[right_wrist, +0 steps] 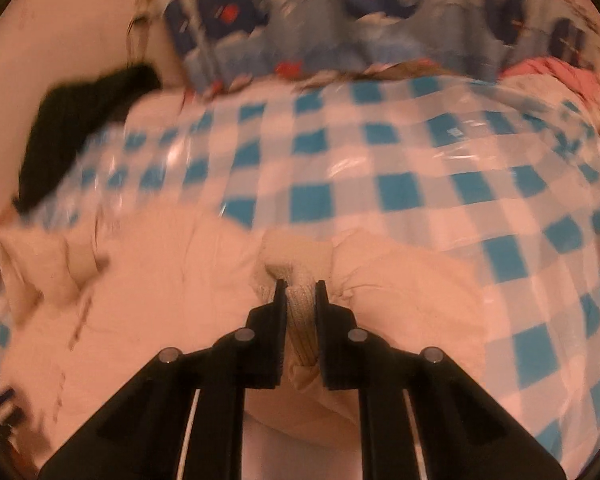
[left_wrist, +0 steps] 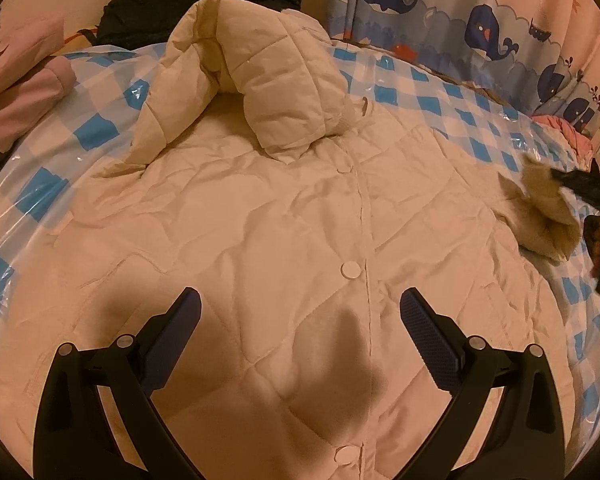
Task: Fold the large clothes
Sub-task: 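Grasp the knit cuff of a jacket sleeve with the right tool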
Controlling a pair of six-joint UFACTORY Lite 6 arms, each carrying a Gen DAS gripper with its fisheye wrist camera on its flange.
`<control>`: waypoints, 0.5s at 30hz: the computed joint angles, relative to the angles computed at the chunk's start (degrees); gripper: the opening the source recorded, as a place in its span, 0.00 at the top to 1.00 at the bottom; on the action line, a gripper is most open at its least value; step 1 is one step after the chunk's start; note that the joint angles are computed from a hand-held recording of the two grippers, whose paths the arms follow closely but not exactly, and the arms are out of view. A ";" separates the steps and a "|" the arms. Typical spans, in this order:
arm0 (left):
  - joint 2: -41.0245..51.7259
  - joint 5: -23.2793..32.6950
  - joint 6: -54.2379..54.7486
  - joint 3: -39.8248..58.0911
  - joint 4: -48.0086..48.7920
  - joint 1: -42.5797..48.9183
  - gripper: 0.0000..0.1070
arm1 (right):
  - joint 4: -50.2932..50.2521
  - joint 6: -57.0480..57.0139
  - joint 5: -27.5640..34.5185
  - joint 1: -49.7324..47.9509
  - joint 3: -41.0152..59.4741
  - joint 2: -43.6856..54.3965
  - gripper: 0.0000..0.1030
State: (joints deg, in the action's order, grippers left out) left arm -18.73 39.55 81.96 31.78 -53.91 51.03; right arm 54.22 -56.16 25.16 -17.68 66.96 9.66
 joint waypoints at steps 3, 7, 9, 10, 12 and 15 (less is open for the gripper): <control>-0.01 -0.49 0.36 -0.35 -0.10 -0.21 0.10 | 7.27 -4.87 7.24 -10.48 1.08 -1.30 0.86; -0.11 -1.40 0.27 -0.74 -0.12 -0.95 0.10 | 8.42 -5.46 14.18 -24.70 5.25 0.76 0.86; 0.27 -2.05 0.09 -0.95 0.02 -1.56 0.10 | 8.84 -5.94 14.91 -30.59 6.42 1.71 0.86; 0.32 -2.31 -0.09 -1.11 0.11 -1.86 0.10 | 8.26 -4.48 15.51 -33.50 8.24 3.64 0.86; 0.31 -2.68 -0.27 -1.41 0.11 -2.29 0.10 | 4.74 -0.56 15.20 -36.83 11.93 7.56 0.84; -0.40 -3.04 -0.47 -1.93 0.03 -2.82 0.10 | 5.15 0.60 10.58 -40.76 11.80 8.70 0.79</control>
